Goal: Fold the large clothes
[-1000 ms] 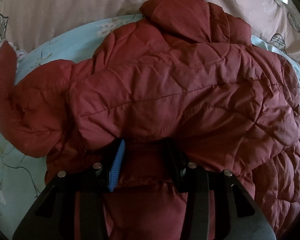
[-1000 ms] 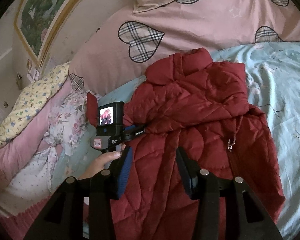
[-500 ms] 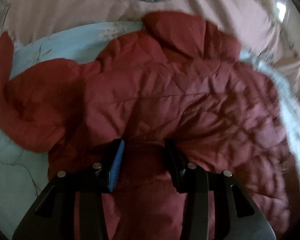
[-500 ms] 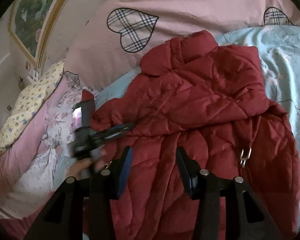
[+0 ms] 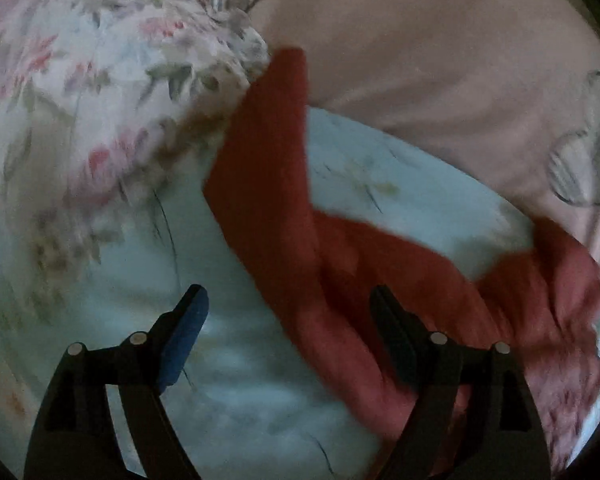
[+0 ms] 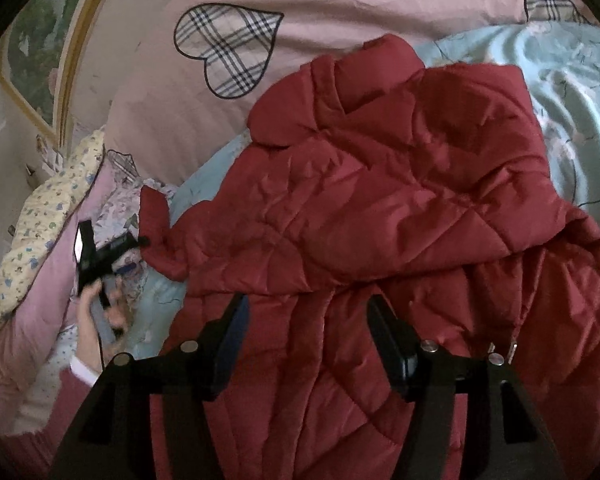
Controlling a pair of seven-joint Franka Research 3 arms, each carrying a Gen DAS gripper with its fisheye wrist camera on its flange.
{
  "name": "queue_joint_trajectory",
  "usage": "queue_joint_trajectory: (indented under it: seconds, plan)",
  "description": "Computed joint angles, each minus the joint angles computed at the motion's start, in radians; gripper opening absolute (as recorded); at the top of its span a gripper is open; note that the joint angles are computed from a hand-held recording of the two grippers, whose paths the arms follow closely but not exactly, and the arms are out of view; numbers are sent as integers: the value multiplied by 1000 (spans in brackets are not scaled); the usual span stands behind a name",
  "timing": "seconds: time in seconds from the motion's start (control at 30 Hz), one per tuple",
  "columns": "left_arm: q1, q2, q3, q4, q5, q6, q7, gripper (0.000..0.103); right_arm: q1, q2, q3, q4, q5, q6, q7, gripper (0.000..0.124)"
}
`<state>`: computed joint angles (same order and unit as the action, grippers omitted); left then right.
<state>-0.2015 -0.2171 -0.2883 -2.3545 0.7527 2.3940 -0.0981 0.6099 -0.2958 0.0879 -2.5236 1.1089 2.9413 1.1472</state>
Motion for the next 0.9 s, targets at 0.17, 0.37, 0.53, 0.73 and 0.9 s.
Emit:
queue_joint_trajectory:
  seconds: [0.17, 0.37, 0.53, 0.73, 0.9]
  plan:
    - [18, 202, 37, 241, -12, -247, 167, 89, 1, 2, -4, -3, 16, -17, -14, 63]
    - [10, 242, 88, 235, -25, -177, 218, 10, -3, -45, -8, -24, 21, -31, -22, 63]
    - [-3, 112, 59, 99, 67, -37, 86, 8, 6, -84, -26, -39, 46, -26, -51, 63]
    - [-22, 30, -1, 36, 139, 82, -41, 7, 0, -85, -29, -44, 35, -28, -33, 63]
    - [-46, 15, -66, 52, 226, 163, -167, 7, -20, -87, -25, -60, 6, -35, 18, 63]
